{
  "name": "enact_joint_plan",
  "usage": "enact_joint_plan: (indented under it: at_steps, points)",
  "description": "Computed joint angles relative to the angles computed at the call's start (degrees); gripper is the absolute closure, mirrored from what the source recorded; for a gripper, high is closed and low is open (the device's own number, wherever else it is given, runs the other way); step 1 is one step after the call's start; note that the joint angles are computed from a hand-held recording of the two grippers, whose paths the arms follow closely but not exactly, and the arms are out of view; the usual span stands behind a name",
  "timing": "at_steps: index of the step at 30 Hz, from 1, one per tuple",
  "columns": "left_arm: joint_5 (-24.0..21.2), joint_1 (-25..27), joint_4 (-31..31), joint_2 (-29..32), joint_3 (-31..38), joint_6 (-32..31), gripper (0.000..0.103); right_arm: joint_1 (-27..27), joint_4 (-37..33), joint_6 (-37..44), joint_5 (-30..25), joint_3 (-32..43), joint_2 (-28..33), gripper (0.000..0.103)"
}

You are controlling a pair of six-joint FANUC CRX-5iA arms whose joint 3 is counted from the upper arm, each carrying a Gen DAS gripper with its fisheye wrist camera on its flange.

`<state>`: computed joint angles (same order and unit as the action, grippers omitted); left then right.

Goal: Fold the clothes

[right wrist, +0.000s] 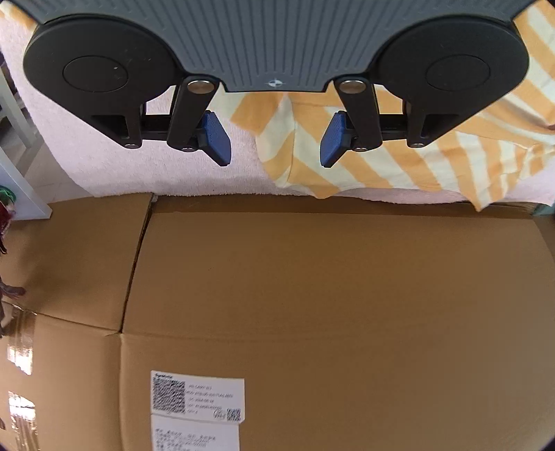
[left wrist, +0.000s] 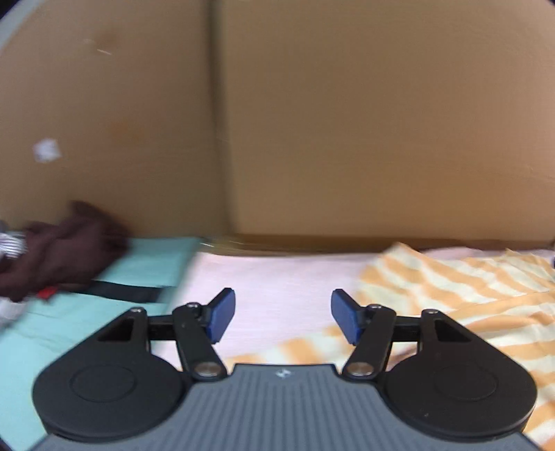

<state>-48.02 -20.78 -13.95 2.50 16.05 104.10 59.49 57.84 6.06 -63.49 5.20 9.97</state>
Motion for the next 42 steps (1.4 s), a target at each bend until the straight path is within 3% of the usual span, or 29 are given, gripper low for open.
enact_joint_plan:
  at_steps: [3,5,6,7,13,18,20,24,27,29,32,37,38,39,40,41,42]
  points:
    - [-0.6,-3.0,2.5,8.0,5.7,0.0,0.045,-2.3,-3.1,2.8,2.0,2.6,2.3,0.047]
    - [-0.8,-4.3,3.2,12.3,9.1,0.9,0.047,-3.4,-7.1,5.7,4.8,3.7,2.5,0.065]
    - [-1.4,-4.7,2.9,14.1,10.9,1.3,0.048,-3.7,-8.7,7.2,5.6,4.2,2.7,0.087]
    - [-2.0,-5.1,2.2,15.6,12.6,1.2,0.049,-3.9,-9.3,8.3,5.8,4.6,2.9,0.093]
    - [-3.0,-5.9,-2.5,20.6,18.4,4.7,0.048,-5.0,-7.9,10.7,3.5,8.6,5.9,0.096]
    - [-1.4,-6.5,-9.1,20.9,18.6,8.9,0.034,-6.1,-7.6,11.2,0.5,12.4,9.9,0.095]
    - [-0.2,-5.1,-6.1,20.5,17.5,8.9,0.032,-5.3,-5.9,12.2,-1.5,13.1,10.9,0.094]
    - [0.0,-4.2,-5.2,20.6,17.4,9.5,0.032,-3.7,-2.8,10.0,-2.4,11.8,9.7,0.080]
    - [1.4,-3.7,-3.6,19.4,15.7,7.0,0.034,-3.6,-1.5,9.5,0.0,11.9,8.7,0.060]
    - [5.4,-3.0,-1.8,17.4,12.4,5.8,0.041,-4.2,-4.6,13.0,1.5,14.7,9.4,0.056]
    - [9.6,-2.3,0.3,15.9,9.7,5.1,0.041,-5.3,-10.7,20.4,0.7,20.8,12.4,0.057]
    - [3.1,-3.0,-1.1,19.3,14.6,4.7,0.038,-6.1,-15.8,26.1,-1.6,24.5,15.4,0.056]
    - [2.7,-3.2,-1.5,19.5,15.0,5.1,0.037,-6.1,-15.7,26.0,-1.0,23.6,15.1,0.057]
    - [2.2,-3.4,-2.3,19.7,15.5,5.8,0.035,-6.0,-15.3,25.7,-0.3,22.7,14.6,0.065]
    - [1.3,-3.9,-4.0,20.1,16.3,7.1,0.032,-5.9,-14.9,25.6,0.1,22.3,14.4,0.087]
    - [1.1,-4.1,-5.0,20.2,16.7,8.2,0.033,-5.8,-13.7,24.6,0.0,21.9,14.3,0.098]
    - [1.0,-4.2,-5.6,20.3,16.9,9.1,0.033,-5.5,-11.8,22.3,-0.3,21.4,14.4,0.100]
